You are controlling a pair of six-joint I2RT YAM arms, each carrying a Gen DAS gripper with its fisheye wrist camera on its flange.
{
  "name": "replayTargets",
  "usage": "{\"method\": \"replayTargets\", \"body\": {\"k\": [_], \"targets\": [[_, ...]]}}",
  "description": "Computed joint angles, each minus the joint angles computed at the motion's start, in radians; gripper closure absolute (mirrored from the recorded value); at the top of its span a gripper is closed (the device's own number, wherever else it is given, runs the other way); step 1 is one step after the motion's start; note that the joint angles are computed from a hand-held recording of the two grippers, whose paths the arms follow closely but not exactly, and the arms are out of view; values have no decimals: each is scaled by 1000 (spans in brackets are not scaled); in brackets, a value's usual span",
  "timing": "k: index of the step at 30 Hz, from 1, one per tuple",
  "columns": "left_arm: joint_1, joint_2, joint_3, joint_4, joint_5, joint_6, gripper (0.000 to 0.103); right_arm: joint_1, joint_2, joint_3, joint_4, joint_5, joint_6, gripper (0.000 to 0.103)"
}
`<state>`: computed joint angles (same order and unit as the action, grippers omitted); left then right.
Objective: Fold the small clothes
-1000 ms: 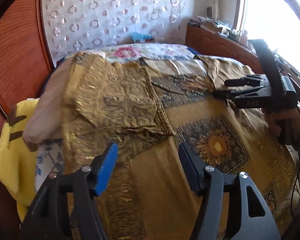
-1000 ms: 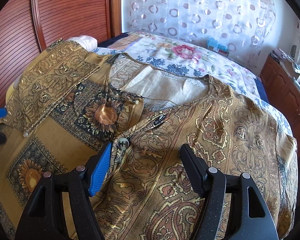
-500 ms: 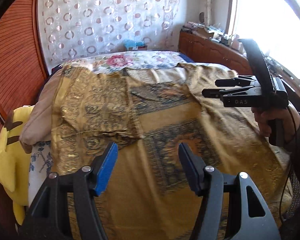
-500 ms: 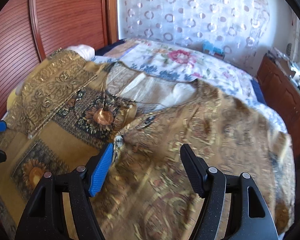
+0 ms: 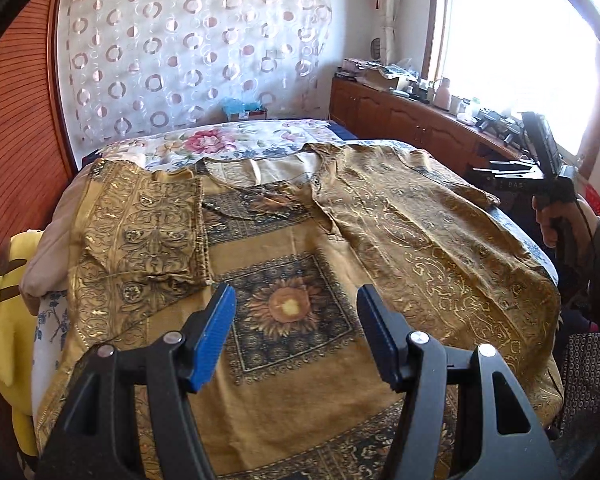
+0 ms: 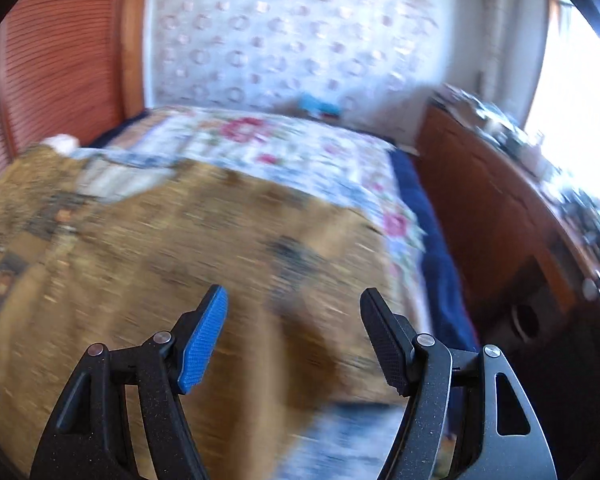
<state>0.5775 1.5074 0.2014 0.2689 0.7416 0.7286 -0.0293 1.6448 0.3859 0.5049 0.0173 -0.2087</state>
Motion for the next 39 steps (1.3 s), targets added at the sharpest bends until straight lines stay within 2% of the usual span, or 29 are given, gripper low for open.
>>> {"method": "replayTargets", "body": {"k": [2,7,12,14,15,18,19,22,26,32,34,37,39], "targets": [[-16,-17,-17,17,-10,-17,41,-102,37,16,-7,-25,-34,32],[-35,-49,-39,16,-12,-25,41,-293,132,85,-82,-181,-61,38],[-49,-57,-47,18,-16,-32,41,-364,168,120,-158,-272,-74,42],[-49,-54,-48,19,-16,-30,41,-375,180,134,-189,-281,-83,47],[-49,-52,-46,19,-16,-29,41,-379,182,134,-195,-289,-87,51],[-47,-50,-49,21,-14,-28,41,-377,173,125,-196,-309,-93,70],[-46,-51,-51,24,-13,-29,41,-372,167,117,-186,-293,-96,81],[-43,-45,-56,38,-8,-33,41,-344,132,87,-151,-227,-124,94],[-32,-33,-57,52,-2,-36,41,-273,66,45,-75,-141,-120,96],[-4,-31,-32,14,7,-31,41,-120,-115,-1,-33,-108,-98,96],[-3,-52,-43,17,-3,-36,41,-41,-154,0,-69,-117,-78,96],[11,-88,-47,-18,15,-18,41,32,-130,15,-129,-182,-21,96],[9,-100,-49,-27,19,-19,41,80,-95,-4,-114,-188,7,91]]}}
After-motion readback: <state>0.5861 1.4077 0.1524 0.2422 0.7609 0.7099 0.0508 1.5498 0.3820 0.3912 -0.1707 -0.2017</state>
